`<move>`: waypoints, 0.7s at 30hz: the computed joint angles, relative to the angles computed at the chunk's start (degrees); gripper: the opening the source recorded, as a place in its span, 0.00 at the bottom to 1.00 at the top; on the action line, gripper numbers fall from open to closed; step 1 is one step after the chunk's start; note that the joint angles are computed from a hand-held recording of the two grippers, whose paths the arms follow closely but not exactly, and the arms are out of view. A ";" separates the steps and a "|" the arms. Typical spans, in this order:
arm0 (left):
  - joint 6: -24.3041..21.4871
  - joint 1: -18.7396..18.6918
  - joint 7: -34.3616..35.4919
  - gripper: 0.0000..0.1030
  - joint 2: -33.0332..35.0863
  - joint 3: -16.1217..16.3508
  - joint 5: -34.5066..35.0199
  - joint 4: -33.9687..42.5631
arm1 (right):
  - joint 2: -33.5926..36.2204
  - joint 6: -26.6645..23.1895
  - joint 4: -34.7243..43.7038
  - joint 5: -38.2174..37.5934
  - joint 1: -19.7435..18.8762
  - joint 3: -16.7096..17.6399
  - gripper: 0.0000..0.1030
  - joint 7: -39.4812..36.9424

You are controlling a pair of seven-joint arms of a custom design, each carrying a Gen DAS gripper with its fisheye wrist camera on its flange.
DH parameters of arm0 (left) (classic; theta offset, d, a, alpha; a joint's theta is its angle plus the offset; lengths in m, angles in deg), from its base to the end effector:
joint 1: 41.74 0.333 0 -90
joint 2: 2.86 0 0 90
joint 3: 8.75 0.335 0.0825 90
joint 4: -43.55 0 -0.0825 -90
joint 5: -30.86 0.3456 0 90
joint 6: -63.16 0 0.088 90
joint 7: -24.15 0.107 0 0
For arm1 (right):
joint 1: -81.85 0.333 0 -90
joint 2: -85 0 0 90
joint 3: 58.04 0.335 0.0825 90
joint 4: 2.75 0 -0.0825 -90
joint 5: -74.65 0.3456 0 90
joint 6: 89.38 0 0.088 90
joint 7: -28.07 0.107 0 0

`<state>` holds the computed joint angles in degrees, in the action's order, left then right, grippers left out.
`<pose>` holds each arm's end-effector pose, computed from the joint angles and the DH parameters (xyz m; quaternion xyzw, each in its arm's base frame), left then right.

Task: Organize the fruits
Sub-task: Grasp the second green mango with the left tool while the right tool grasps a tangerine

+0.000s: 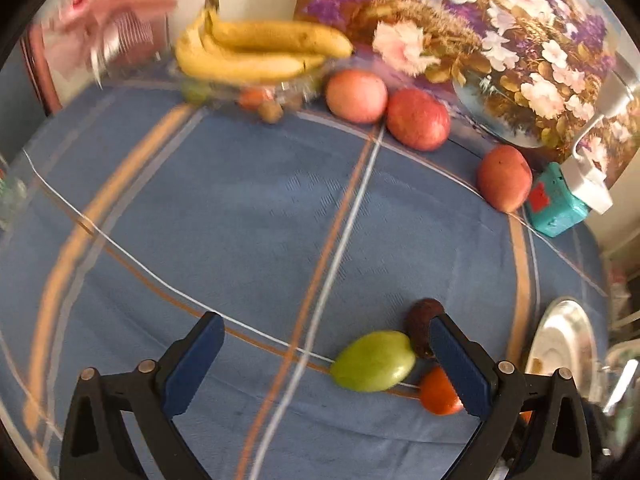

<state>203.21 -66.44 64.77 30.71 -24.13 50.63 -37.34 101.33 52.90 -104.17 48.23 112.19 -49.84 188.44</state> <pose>0.5864 -0.4291 0.4509 -0.6956 0.6763 -0.2313 0.0727 0.5066 0.3935 0.4839 -0.5863 0.7664 -0.1200 0.2335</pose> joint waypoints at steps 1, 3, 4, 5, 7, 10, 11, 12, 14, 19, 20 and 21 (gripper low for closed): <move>-0.24 0.47 0.59 1.00 0.52 -0.58 -0.96 0.34 | 0.61 -0.18 0.68 0.31 -0.08 0.15 0.99 -0.59; -1.27 0.63 1.79 0.99 1.38 -1.13 -1.90 1.26 | 1.89 -0.41 2.02 0.71 -0.08 0.29 0.98 -1.78; -2.07 0.82 3.12 0.99 2.12 -1.65 -2.56 2.01 | 2.66 -0.68 2.85 1.02 -0.10 0.38 0.97 -2.59; -1.70 1.09 3.86 0.99 2.31 -2.05 -3.28 1.83 | 3.32 -0.95 3.53 1.36 -0.09 0.43 0.95 -3.25; -1.84 1.61 5.51 0.93 2.93 -2.92 -5.00 2.09 | 4.61 -1.50 4.67 2.31 -0.05 0.60 0.86 -4.41; -2.00 2.36 7.83 0.87 3.71 -4.02 -7.59 2.44 | 6.52 -2.09 6.12 4.15 -0.17 1.09 0.83 -6.74; -1.69 2.57 8.28 0.85 3.86 -4.32 -8.45 2.36 | 7.04 -2.27 6.48 4.54 -0.06 1.13 0.83 -7.29; -0.83 3.19 9.12 0.81 4.08 -5.12 -9.89 2.06 | 7.51 -2.57 6.88 4.94 0.06 1.16 0.82 -7.74; 0.15 3.85 10.30 0.75 4.27 -5.99 -11.87 1.62 | 8.34 -2.94 7.43 5.74 0.24 1.24 0.74 -8.53; 3.65 6.23 14.32 0.48 4.73 -9.26 -17.60 0.25 | 9.09 -3.38 7.84 6.15 0.80 0.84 0.60 -8.98; 3.30 6.09 14.47 0.48 4.85 -9.18 -17.99 0.53 | 9.08 -3.26 7.77 6.08 0.90 0.71 0.56 -8.78; 3.11 5.77 14.69 0.48 4.76 -8.90 -17.92 0.60 | 8.94 -2.54 7.35 6.28 0.76 0.77 0.53 -8.81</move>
<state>206.32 -60.66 79.46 35.47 -33.03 32.71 -36.75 110.27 50.36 -96.82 54.51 112.95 -49.06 179.63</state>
